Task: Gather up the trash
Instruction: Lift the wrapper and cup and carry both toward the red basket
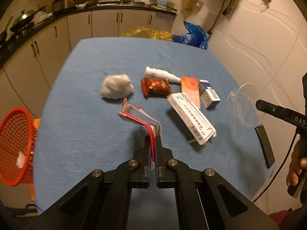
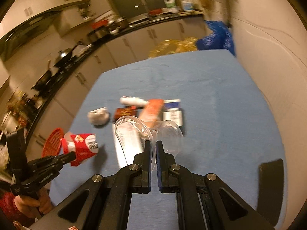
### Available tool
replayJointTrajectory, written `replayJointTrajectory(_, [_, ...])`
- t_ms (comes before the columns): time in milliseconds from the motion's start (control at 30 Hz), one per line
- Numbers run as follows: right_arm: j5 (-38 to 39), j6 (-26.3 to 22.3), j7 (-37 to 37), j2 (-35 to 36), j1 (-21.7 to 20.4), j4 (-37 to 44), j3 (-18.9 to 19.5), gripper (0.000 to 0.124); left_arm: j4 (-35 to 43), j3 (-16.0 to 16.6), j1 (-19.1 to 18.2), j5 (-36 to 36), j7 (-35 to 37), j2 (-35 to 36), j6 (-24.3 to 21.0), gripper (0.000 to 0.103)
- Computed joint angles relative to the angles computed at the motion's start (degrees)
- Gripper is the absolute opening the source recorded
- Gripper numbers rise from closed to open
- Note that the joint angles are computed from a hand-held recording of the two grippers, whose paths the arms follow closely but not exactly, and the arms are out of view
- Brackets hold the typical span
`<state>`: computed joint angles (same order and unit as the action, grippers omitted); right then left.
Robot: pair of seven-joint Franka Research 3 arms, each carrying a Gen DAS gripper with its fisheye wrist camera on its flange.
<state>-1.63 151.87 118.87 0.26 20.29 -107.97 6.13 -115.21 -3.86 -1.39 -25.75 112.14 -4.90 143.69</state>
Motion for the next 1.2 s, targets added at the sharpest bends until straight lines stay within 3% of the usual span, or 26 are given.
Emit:
replayJointTrajectory(300, [2.2, 0.3, -4.4, 4.6, 2.9, 5.8, 0.9, 0.005, -3.7, 2.1, 0.8, 2.8, -1.7, -4.5, 4.3, 0.003])
replayJointTrajectory(1200, [3.3, -2.1, -8.3, 11.9, 9.2, 15.9, 0.9, 0.005, -7.9, 7.2, 1.6, 4.1, -2.0, -10.0, 5.8, 0.003])
